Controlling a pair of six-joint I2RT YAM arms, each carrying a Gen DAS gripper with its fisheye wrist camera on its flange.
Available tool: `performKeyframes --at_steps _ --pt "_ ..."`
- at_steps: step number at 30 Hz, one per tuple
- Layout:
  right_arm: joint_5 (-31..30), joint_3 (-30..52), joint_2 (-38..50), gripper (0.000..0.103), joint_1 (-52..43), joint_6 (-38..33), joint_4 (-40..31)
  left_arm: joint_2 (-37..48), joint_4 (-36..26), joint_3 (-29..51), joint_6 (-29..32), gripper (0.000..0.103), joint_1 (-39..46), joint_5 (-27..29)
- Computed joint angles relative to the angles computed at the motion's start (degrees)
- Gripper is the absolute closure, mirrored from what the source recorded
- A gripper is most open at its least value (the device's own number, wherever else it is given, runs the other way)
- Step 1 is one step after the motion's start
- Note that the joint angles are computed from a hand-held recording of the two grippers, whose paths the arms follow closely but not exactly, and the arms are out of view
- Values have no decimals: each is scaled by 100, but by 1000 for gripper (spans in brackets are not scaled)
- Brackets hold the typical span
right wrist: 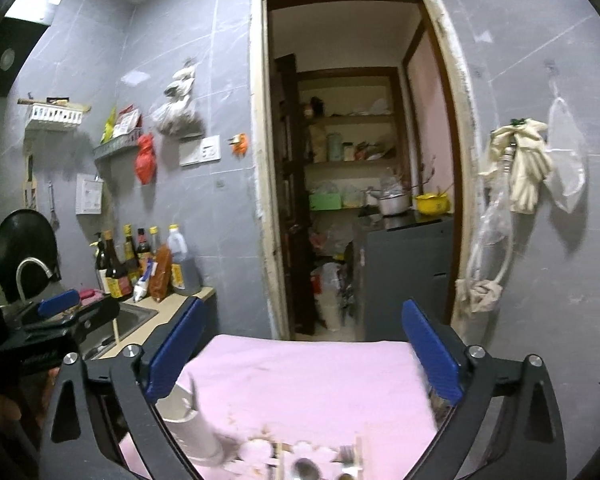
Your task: Organize utensils
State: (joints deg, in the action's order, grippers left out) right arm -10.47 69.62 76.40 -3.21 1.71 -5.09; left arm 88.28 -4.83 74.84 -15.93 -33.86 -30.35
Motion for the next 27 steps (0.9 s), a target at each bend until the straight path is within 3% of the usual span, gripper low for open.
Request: performKeyframes --at_steps 9,17,27 --pt "-880 -161 -6 2 -1179 -339 -88 555 12 331 -259 2 -927 -682" --pt "-1442 -299 514 2 -1880 -628 66 1189 98 524 -747 2 -1455 -1385" --pt "-1632 -75 1912 2 -2019 -1107 91 2060 -698 777 -1815 2 -1427 -886"
